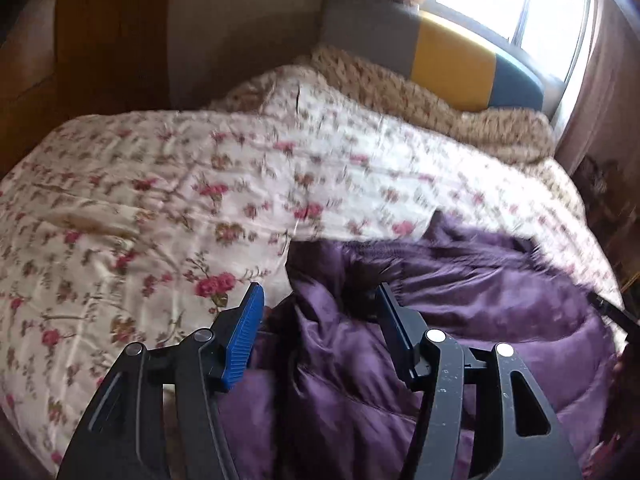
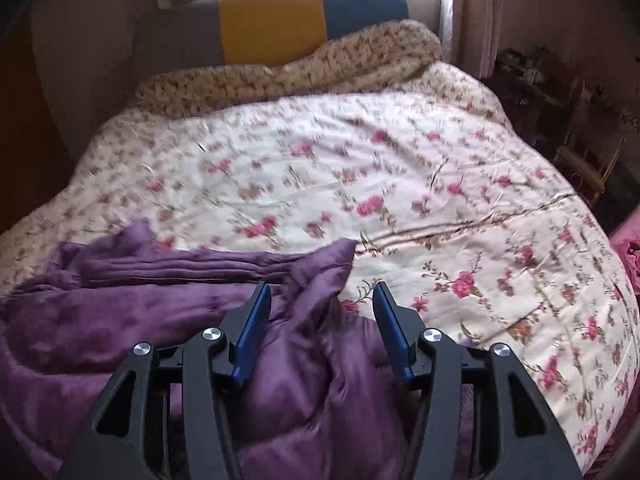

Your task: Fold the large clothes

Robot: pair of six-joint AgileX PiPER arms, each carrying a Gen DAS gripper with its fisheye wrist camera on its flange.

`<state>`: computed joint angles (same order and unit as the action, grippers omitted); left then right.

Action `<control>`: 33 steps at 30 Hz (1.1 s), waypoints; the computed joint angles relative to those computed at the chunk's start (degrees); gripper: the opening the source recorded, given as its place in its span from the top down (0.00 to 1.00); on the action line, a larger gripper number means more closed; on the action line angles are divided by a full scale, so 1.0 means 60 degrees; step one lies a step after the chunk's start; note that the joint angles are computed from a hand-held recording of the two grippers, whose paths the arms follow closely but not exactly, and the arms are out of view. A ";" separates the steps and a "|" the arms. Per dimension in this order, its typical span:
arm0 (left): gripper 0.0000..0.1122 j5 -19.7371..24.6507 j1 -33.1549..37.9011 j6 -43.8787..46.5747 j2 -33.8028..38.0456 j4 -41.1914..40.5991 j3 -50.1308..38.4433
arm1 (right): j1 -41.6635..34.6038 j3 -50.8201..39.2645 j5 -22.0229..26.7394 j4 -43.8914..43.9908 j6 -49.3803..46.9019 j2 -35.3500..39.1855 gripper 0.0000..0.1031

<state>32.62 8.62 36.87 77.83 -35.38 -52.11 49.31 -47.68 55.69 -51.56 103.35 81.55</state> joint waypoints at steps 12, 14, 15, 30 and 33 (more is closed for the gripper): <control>0.49 -0.0470 -0.1522 -0.0451 -0.1694 -0.0617 0.1833 | 0.3357 -0.2803 0.0739 -0.1414 0.1654 0.2457 0.49; 0.49 -0.0895 -0.1582 -0.0231 -0.1553 -0.0819 0.2112 | 0.3214 -0.3212 0.0467 -0.1275 0.1575 0.3089 0.51; 0.49 -0.0997 -0.1538 0.0028 -0.1447 -0.1039 0.2195 | 0.3192 -0.3362 0.0525 -0.1237 0.1536 0.3354 0.51; 0.49 -0.1431 -0.1227 0.3128 -0.0751 -0.3951 0.2842 | 0.2534 -0.3346 -0.0285 -0.1139 0.1664 0.4525 0.51; 0.47 -0.0806 -0.0965 0.2315 -0.0965 -0.3127 0.2590 | 0.2507 -0.3477 -0.0223 -0.0925 0.1351 0.4495 0.51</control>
